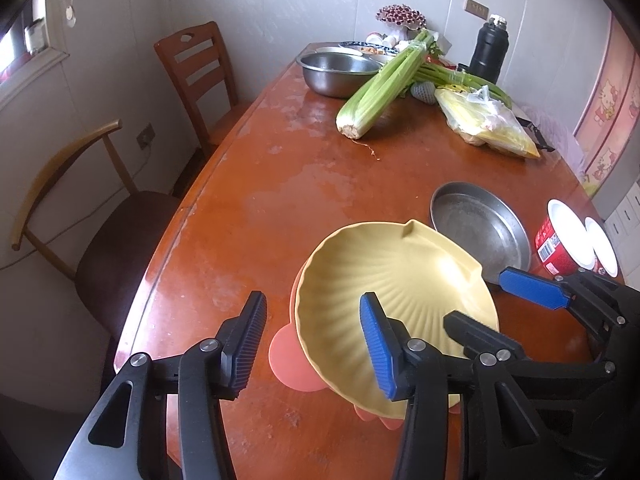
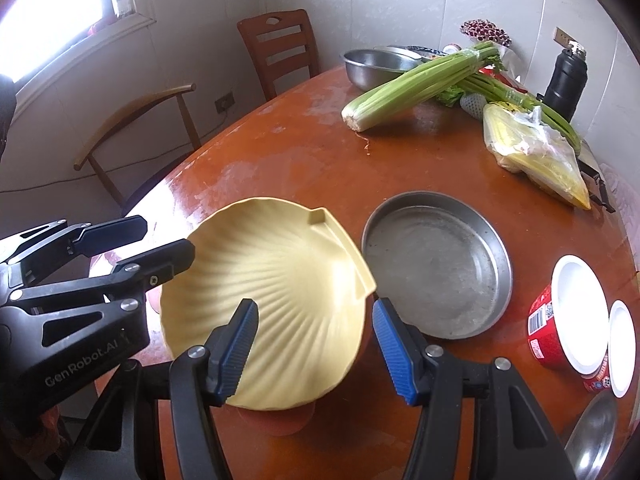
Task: Organize plates and bowls
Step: 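Lower the yellow plate onto the orange plate and open the left gripper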
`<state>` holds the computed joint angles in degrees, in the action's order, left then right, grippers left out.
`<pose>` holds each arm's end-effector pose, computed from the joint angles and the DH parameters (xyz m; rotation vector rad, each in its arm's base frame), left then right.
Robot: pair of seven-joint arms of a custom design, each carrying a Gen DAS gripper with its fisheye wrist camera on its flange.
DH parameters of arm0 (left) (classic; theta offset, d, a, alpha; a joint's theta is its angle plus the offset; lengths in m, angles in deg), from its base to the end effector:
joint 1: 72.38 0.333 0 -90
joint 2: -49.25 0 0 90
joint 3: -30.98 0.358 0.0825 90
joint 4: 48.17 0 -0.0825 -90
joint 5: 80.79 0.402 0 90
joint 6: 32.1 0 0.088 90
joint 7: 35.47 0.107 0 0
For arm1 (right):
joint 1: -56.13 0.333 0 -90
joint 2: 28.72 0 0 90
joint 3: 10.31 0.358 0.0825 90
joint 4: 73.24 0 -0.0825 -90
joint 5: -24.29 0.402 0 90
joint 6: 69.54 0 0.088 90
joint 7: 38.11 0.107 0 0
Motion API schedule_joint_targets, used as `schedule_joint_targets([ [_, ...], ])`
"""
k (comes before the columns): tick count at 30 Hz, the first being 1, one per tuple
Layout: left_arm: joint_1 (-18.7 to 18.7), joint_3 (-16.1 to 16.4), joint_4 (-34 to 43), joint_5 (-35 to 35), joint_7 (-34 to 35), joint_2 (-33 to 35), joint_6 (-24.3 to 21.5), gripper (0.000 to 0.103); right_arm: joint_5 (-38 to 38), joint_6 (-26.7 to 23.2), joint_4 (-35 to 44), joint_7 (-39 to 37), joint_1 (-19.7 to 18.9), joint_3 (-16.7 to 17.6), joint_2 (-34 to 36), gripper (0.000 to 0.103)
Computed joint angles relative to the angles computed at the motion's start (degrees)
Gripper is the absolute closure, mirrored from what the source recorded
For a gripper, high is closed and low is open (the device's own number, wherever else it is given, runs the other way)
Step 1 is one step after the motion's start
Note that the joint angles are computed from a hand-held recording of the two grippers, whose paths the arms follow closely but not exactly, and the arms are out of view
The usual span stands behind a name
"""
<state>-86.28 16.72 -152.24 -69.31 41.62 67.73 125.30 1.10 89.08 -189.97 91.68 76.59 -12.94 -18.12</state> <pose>0.6283 -0.3235 0.4682 -1.5206 2.2674 -0.7610 0.6087 0.2150 0.4430 -1.8315 1.9121 -0.5356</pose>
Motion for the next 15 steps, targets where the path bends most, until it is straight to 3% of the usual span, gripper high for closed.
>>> schedule_joint_targets([
  [15, -1.2, -1.1, 1.0, 0.4, 1.4, -1.3, 1.1, 0.05, -4.8, 3.5, -6.9, 7.3, -3.3, 0.3, -6.7, 0.044],
])
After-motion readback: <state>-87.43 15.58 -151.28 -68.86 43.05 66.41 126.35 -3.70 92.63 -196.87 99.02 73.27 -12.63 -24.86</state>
